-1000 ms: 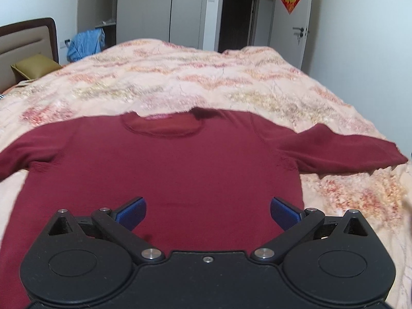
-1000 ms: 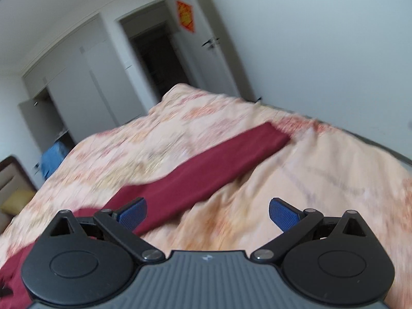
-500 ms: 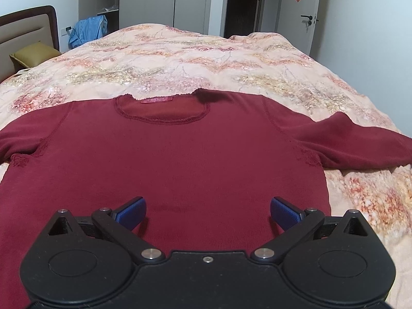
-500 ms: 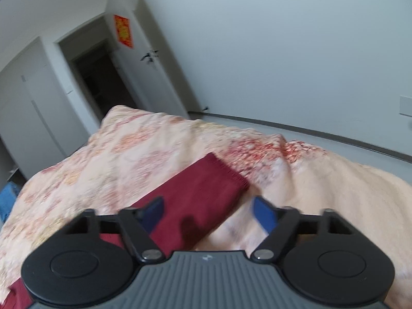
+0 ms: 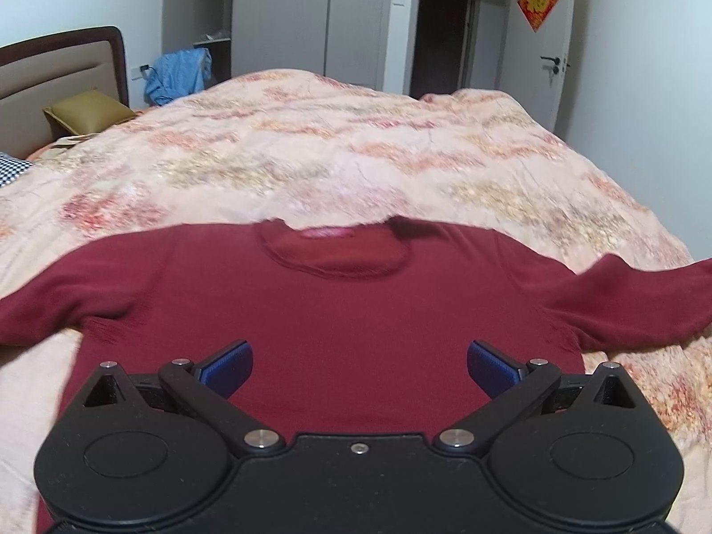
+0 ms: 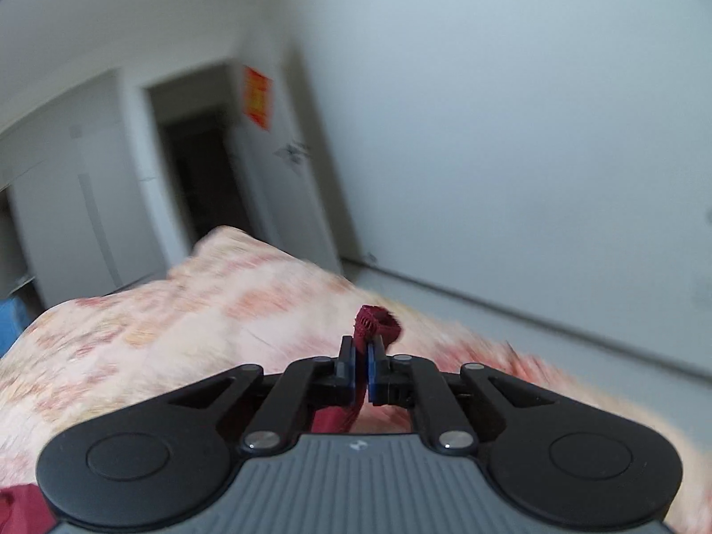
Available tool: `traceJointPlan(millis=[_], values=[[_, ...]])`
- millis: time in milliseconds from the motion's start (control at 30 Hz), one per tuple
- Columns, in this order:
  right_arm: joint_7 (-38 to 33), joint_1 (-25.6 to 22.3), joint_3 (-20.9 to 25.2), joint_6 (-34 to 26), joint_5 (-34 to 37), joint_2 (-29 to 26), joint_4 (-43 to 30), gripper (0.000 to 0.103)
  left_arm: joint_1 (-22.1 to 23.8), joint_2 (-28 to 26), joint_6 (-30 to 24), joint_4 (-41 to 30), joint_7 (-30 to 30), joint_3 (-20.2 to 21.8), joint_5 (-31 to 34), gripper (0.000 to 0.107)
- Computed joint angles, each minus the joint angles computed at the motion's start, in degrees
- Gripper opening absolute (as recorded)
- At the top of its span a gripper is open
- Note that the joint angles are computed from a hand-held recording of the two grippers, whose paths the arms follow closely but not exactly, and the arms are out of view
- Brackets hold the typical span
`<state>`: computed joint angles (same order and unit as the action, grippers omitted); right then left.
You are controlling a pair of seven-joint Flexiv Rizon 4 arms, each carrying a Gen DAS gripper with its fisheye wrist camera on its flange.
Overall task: Fold small clothes
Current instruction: 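Lift the sleeve with the right gripper and lay it across the sweater body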
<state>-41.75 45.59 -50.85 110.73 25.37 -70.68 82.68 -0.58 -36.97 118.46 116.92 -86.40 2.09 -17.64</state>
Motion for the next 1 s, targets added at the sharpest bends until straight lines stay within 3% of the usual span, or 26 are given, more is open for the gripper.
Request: traceJointPlan(millis=[133,267,400,567,733,800,1000], values=[[-6.20,2.00,1.18,6.37,-3.19,3.58,0.46,0.006,2.83,2.32,1.34,2.57,-1.98,-0.65,1.38,0.102],[-11.46,2.42,7.75,12.20,-10.28,8.83,-0.22,0.006,4.56,4.11,3.27,4.76,-3.16,0.38,2.22,0.102],[-14.70,1.78,15.57,14.01,-19.98,11.97,-2.83,0.006,6.67,5.62,5.34,6.94,-4.42,1.06,2.62,0.102],[-17.48,1.16,23.84,9.97,-29.61,11.36,-9.08,0.006,10.27,6.93,6.97,9.63,-7.69,1.23,3.51,0.102],[-21.41,2.27,28.40,1.91,-35.10,7.57,-16.54,0.006,14.00,7.03,8.21,11.63,-10.48,0.96,6.64,0.102],[-21.86,3.09,29.02,-0.09,-37.97,6.39,-17.70,0.006,14.76,6.78,8.15,11.74,-10.88,1.00,7.48,0.102],[-32.01,-0.44,42.93,-4.43,-42.25,8.55,-13.74,0.008,15.56,4.83,9.23,10.24,-12.70,0.61,7.70,0.102]])
